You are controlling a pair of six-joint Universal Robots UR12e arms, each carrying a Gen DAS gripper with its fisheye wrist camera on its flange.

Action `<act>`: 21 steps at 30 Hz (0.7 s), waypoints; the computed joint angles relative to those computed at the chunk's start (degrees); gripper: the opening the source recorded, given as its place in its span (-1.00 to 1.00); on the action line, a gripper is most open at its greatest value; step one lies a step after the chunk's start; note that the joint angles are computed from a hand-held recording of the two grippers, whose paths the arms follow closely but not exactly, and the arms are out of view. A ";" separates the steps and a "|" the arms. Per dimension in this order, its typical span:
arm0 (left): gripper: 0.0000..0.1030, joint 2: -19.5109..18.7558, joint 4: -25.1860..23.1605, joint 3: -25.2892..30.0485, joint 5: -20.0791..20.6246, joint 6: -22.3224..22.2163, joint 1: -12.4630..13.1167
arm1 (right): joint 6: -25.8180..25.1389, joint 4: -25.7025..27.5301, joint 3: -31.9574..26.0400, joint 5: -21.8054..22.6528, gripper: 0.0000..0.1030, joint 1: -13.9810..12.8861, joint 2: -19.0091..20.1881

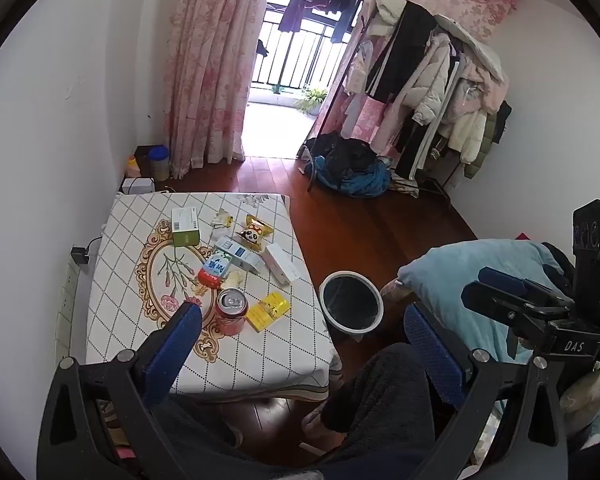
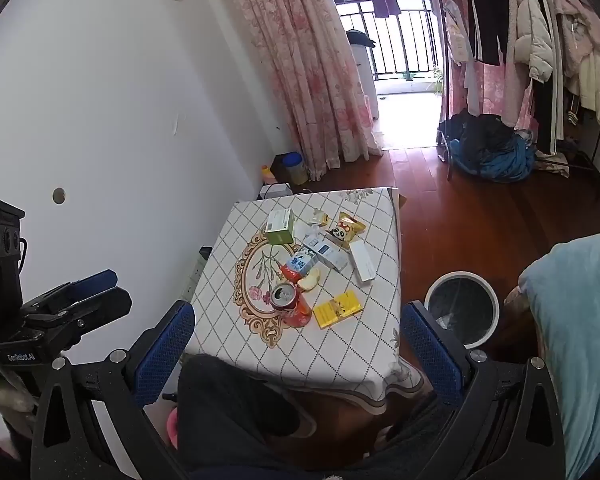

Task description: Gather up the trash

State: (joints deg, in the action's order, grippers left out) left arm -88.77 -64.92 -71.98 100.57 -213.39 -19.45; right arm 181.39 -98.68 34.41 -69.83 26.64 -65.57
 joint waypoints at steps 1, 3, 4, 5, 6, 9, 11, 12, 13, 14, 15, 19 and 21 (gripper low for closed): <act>1.00 -0.02 -0.11 0.05 -0.05 0.01 0.01 | -0.16 0.13 -0.11 -0.11 1.00 0.03 0.04; 1.00 0.03 0.12 -0.04 -0.39 -0.09 0.07 | 0.32 -0.52 0.33 0.50 1.00 -0.08 -0.14; 1.00 0.02 0.17 -0.04 -0.37 -0.21 0.04 | 0.31 -0.53 0.37 0.63 1.00 -0.12 -0.17; 1.00 -0.01 0.25 -0.02 -0.31 -0.29 -0.01 | 0.04 -0.07 0.03 0.30 1.00 -0.03 -0.03; 1.00 -0.05 0.27 0.03 -0.29 -0.42 -0.05 | -0.10 0.09 -0.07 0.28 1.00 -0.02 0.01; 1.00 0.07 0.51 -0.21 -0.74 -0.26 0.17 | -0.21 0.24 -0.07 0.78 1.00 -0.11 0.02; 1.00 -0.02 0.52 -0.17 -0.61 -0.51 0.12 | -0.10 0.49 -0.66 1.76 1.00 -0.21 0.39; 1.00 -0.08 0.57 -0.15 -0.59 -0.63 0.09 | -0.22 0.56 -0.54 1.96 1.00 -0.30 0.38; 1.00 -0.13 0.69 -0.13 -0.54 -0.59 0.01 | -0.45 0.75 -0.65 2.29 1.00 -0.41 0.43; 1.00 -0.23 0.66 -0.03 -0.35 -0.70 -0.09 | -0.57 1.00 -0.77 2.51 1.00 -0.50 0.47; 1.00 -0.36 0.60 0.11 -0.18 -0.81 -0.20 | -0.71 1.18 -0.76 2.70 1.00 -0.50 0.34; 1.00 -0.16 0.56 0.20 -0.42 -1.00 -0.22 | -0.90 0.79 -0.24 2.92 1.00 -0.27 0.29; 1.00 -0.39 0.46 0.49 -0.21 -1.17 -0.43 | -0.99 0.75 -0.22 2.88 1.00 -0.24 0.31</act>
